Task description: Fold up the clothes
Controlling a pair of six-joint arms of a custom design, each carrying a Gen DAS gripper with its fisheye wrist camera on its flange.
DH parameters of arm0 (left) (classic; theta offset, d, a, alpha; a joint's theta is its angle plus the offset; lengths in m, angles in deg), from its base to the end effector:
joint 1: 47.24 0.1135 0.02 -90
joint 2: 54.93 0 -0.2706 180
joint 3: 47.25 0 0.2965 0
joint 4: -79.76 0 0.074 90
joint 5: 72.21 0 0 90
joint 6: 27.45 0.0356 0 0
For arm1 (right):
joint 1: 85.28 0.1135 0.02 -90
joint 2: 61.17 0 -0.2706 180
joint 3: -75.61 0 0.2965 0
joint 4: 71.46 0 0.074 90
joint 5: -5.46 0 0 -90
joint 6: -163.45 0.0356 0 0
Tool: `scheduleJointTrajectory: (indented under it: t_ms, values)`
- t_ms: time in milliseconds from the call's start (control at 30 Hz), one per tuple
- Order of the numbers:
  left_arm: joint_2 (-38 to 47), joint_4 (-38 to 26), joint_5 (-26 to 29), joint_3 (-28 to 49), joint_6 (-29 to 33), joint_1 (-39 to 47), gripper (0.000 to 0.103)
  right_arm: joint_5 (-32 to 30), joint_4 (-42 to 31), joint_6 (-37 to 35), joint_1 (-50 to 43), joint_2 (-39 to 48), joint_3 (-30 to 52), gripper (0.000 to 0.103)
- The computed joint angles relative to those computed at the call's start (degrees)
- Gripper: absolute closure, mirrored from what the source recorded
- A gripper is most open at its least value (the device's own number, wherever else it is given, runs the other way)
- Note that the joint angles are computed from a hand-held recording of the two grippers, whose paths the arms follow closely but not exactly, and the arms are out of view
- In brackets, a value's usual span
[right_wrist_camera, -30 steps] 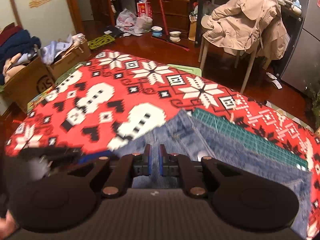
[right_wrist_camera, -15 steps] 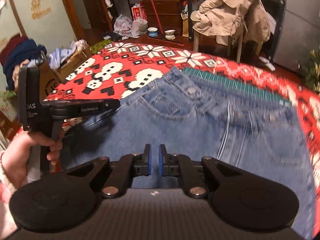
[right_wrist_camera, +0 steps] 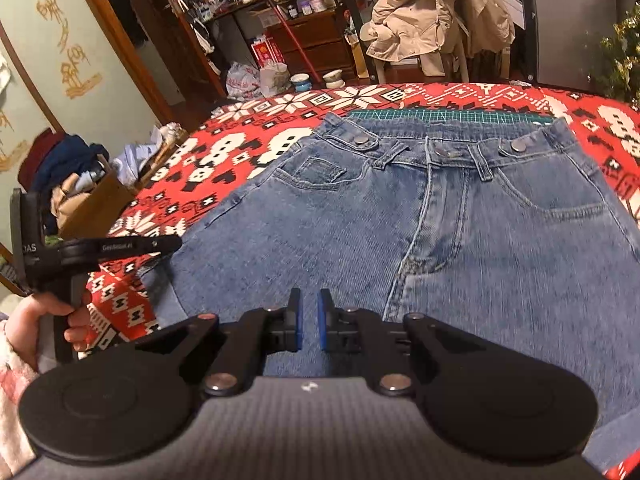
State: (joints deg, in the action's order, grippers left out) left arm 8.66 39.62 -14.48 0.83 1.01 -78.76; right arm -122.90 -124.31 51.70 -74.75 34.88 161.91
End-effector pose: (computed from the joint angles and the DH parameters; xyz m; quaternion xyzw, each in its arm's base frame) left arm 0.2180 -0.1114 0.1906 -0.3170 0.8652 -0.0232 0.3878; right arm 0.3771 0.0926 0.2419 -0.3298 0.8598 0.2958 0.2538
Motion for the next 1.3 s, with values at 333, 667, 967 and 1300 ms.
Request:
scheduleJointTrajectory:
  t_ms: [333,667,967,1300]
  values:
    - [-0.99,-15.04,-1.89,4.71,-7.47,-1.74,0.097,-7.11,0.14,0.05,-6.95,-2.53,-4.17,0.091]
    - [-17.46,-7.91,6.16,-5.98,-17.09,1.46,0.083,-8.95,-2.03,-0.87,-14.37,-1.49,-3.18,0.087]
    - [-22.81,-3.36,7.48,-11.07,-29.49,0.26,0.067,-10.19,-2.34,-1.81,-15.85,-1.48,-4.1,0.086]
    - [-25.75,1.2,3.91,-15.1,-36.52,-3.79,0.067,-11.27,-2.17,-1.54,-15.78,-0.98,-4.31,0.085]
